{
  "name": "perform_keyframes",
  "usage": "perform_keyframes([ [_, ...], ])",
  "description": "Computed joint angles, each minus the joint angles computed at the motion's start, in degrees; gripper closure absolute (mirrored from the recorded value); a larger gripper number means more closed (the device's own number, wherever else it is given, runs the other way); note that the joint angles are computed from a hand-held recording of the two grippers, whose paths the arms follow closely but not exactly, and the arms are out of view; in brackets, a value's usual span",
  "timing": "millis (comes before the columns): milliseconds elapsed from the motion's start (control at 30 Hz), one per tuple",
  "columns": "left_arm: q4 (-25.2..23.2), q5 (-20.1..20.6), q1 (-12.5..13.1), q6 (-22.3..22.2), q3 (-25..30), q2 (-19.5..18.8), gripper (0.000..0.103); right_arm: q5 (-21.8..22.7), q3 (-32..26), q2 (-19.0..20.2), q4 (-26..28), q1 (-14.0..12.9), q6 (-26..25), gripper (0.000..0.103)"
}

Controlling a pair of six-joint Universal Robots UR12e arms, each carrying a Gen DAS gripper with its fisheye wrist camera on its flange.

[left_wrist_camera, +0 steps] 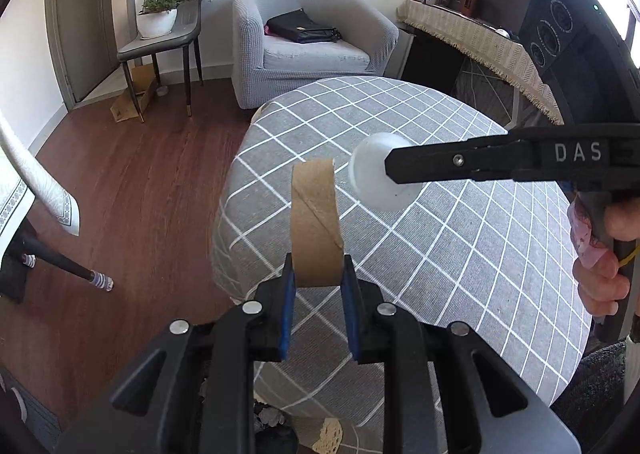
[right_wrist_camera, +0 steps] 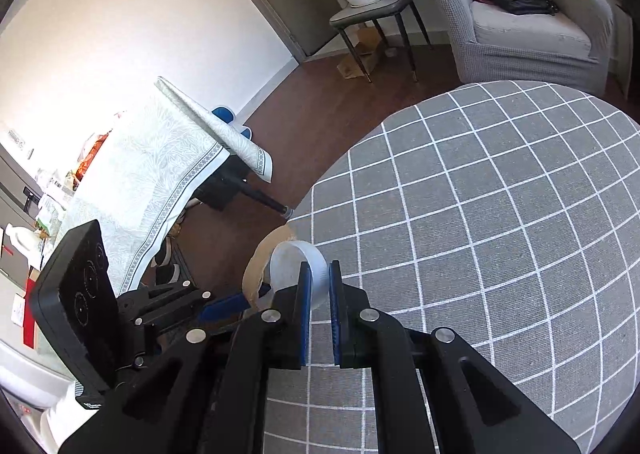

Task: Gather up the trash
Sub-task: 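Carry the tape roll with the right gripper over the teal bin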

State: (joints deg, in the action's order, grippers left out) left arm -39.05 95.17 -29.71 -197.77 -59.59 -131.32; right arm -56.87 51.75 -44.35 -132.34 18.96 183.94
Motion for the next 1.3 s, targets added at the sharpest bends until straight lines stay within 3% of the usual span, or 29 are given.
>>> perform_keyframes([
  [367,3.91,2.49,0.67,-4.62,-10.77,6.22,0.08,1.6,-1.9,0.68,0.96,1.95,-1.94,0.094],
  [633,3.36,4.11,0.91,-7.02,-16.03,9.17,0.08,2.91,-2.57,0.92,2.73,3.44,-4.07,0.094],
  [967,-0.16,2.66,1.72,-11.47,-21.68,11.4,0.08,2.06,-3.92,1.58,5.28,5.44,-6.92,0.094],
  [1300,-4.09,-2.7,3.57,-15.08,-26.21,11.81,0.08,-0.3,-4.82,2.55,8.31,7.05,-7.69,0.094],
])
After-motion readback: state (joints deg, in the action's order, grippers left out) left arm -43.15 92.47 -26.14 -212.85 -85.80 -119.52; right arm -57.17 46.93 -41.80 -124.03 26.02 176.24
